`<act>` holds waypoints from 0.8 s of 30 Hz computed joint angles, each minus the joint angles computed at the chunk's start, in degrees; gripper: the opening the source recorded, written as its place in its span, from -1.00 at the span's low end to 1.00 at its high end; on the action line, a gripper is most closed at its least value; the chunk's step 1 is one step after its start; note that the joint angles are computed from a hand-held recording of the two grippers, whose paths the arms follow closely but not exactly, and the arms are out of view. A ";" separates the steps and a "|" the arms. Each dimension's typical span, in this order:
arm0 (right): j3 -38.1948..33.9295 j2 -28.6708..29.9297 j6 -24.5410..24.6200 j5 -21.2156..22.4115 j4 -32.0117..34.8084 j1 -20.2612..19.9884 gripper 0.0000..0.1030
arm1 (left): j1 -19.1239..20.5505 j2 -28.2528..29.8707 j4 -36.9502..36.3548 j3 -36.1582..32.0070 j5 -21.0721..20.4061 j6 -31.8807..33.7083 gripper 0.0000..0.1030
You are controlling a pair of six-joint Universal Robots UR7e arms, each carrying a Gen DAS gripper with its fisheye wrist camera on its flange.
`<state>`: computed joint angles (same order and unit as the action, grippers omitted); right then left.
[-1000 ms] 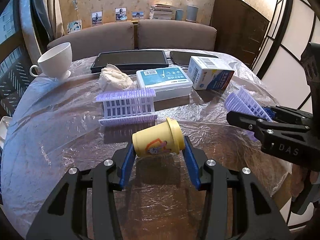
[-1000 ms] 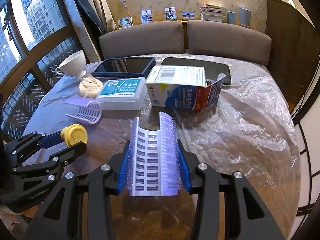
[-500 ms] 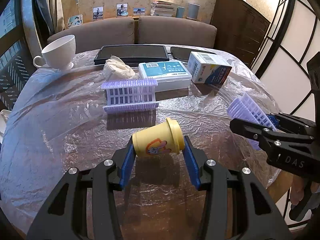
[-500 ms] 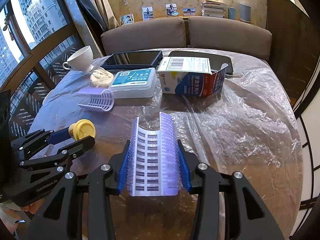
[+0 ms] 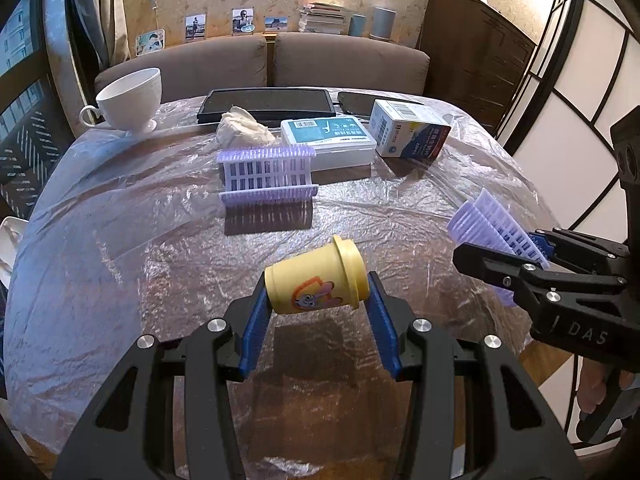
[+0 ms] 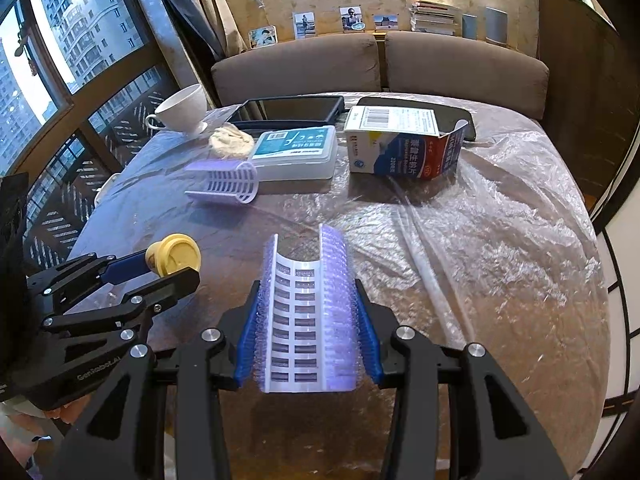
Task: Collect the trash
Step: 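Lift the yellow cup and purple rack and carry both over the white bin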
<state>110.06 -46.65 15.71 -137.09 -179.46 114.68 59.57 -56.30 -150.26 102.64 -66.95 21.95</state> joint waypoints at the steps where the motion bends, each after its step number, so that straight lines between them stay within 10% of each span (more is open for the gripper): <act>1: 0.06 0.00 0.14 -0.03 0.11 0.13 -0.18 | 0.02 -0.37 -0.03 0.34 -0.02 0.10 -0.07; 24: 1.51 0.08 5.04 0.95 4.22 3.92 -0.18 | 0.47 -6.05 2.53 4.84 0.14 1.05 -0.07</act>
